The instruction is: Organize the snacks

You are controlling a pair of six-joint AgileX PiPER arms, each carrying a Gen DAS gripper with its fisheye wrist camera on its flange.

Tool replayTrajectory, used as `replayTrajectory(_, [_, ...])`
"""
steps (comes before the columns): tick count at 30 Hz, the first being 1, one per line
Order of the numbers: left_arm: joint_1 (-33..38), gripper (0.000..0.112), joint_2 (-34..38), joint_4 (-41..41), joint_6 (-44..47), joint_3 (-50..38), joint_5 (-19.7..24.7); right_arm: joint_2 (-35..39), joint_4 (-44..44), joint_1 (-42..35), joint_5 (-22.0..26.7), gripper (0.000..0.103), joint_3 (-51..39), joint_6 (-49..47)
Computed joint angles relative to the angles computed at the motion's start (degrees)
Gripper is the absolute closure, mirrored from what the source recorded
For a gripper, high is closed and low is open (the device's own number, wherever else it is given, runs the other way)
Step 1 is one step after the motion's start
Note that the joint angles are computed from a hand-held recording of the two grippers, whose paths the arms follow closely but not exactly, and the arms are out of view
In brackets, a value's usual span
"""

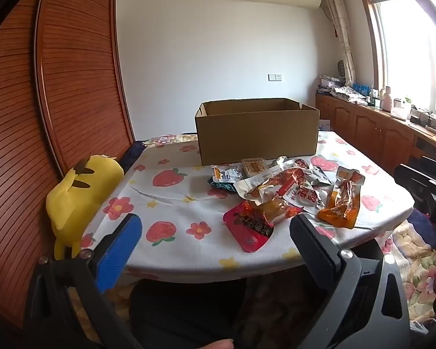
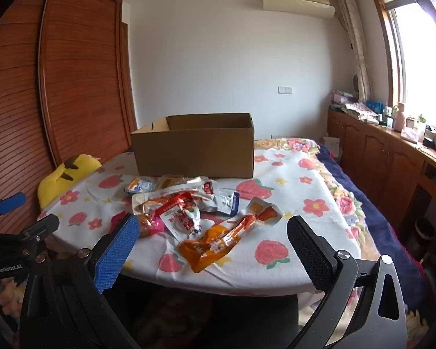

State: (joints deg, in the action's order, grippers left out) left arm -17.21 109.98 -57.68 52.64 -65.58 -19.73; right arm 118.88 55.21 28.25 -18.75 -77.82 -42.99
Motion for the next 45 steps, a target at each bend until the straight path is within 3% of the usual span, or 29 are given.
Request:
replayTrajectory(11, [-0.50,0.010,-0.31,-1.70,2.49,-0.47,-0.24,0.07,2.68,0.27,0.20,0.000,-0.56,-2.49])
replayTrajectory(45, [-0.35,0.010,-2.27,2.04,-1.60,1.83,-2.03,-0.87,2.26,0.13,0.07,0.000,0.58,-2.00])
